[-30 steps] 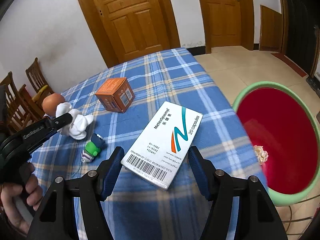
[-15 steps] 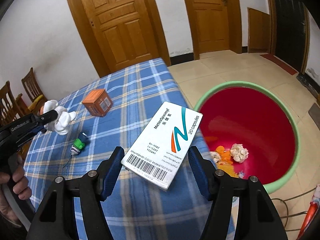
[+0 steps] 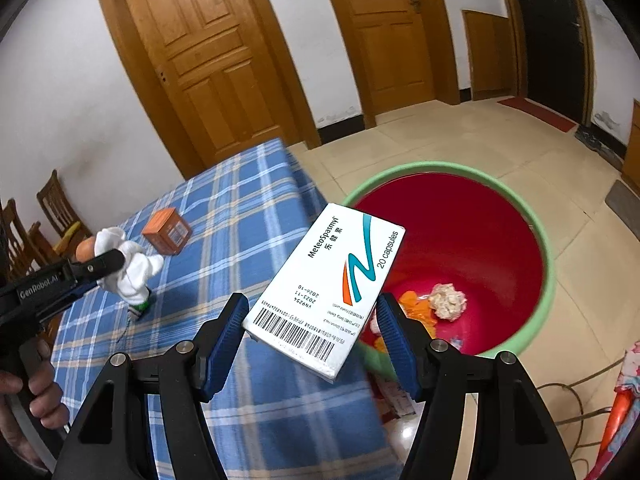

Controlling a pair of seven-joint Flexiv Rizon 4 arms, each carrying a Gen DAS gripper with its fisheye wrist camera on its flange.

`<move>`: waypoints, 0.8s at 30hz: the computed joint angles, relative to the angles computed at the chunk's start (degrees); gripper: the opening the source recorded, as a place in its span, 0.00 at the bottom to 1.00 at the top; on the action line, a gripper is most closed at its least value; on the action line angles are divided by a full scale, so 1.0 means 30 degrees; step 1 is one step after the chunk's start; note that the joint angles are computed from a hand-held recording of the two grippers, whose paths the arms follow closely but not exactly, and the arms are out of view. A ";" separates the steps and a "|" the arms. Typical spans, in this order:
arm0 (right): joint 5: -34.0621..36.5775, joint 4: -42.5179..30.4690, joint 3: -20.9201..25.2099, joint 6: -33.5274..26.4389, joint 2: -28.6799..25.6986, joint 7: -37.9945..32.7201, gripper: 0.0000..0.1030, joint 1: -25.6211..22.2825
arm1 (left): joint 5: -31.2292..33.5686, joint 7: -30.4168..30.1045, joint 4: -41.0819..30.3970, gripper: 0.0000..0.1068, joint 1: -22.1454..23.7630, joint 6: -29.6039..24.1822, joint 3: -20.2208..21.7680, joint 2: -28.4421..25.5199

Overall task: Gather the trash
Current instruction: 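Carry the white cloth and medicine box over the red basin with both tools, then open the right tool to drop the box while the left tool releases the cloth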

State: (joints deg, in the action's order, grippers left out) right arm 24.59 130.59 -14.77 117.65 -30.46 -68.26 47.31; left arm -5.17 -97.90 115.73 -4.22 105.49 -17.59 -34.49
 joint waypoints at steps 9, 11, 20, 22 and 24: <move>0.0408 0.0512 0.0593 0.0775 0.0055 0.0163 0.65 -0.1447 | -0.0442 0.1525 -0.1789 0.26 -0.1790 -0.1941 0.0328 -0.0682; 0.0333 0.0566 0.0884 0.0908 0.0038 0.0228 0.65 -0.1944 | -0.0640 0.1840 -0.2169 0.26 -0.2216 -0.2237 0.0489 -0.0839; -0.0165 0.0451 0.1679 0.1074 -0.0368 0.0609 0.65 -0.3708 | -0.1440 0.2884 -0.3632 0.26 -0.3427 -0.3313 0.0873 -0.1602; -0.0336 0.0417 0.1725 0.1030 -0.0489 0.0678 0.65 -0.4044 | -0.1585 0.3070 -0.3942 0.26 -0.3679 -0.3587 0.0993 -0.1762; -0.0552 0.0265 0.1751 0.0908 -0.0670 0.0775 0.65 -0.4335 | -0.1697 0.3283 -0.4283 0.26 -0.3890 -0.3858 0.1082 -0.1985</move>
State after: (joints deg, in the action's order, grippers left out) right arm 22.94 131.38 -9.51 120.37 -32.47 -65.94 34.31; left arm -10.26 -88.05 102.88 -15.89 93.91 -14.34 -40.45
